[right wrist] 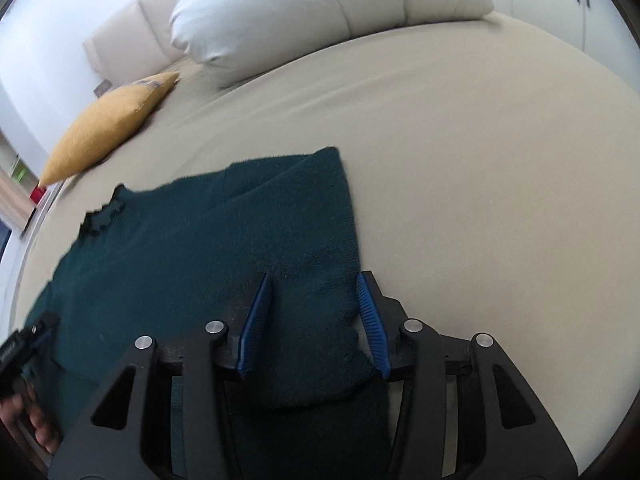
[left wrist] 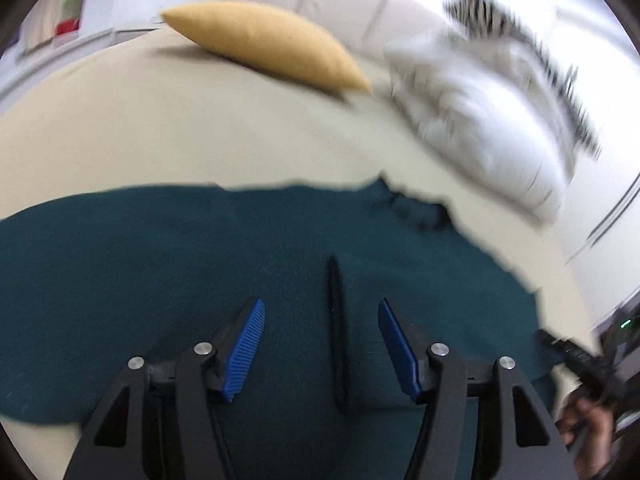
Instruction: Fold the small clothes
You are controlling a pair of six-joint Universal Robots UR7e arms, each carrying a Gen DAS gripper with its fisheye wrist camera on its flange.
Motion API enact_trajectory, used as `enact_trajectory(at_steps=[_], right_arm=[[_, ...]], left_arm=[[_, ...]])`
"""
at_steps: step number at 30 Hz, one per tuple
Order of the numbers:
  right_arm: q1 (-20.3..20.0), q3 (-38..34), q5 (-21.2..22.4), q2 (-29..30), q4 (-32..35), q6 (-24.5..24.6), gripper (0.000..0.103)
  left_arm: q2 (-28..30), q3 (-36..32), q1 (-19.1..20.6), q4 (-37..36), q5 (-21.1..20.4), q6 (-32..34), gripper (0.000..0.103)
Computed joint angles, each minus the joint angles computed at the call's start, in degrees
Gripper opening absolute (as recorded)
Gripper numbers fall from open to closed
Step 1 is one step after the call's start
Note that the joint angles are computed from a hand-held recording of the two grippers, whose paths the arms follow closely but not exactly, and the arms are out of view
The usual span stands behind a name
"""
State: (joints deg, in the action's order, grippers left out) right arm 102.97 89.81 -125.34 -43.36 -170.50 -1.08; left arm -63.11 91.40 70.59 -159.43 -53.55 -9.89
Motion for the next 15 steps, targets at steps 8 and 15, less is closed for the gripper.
enact_trajectory(at_steps=[8,15], right_arm=[[8.73,8.36,1.16,-3.95,-21.25,-7.84,0.093],[16.63,9.48,6.23,-2.71,-23.59,-10.81,0.103]], left_arm=[[-22.42,19.27,0.3,-9.36,3.94,-7.74,0.068],[-38.86,28.15,9.18,-10.05,4.79,-23.02,0.069]])
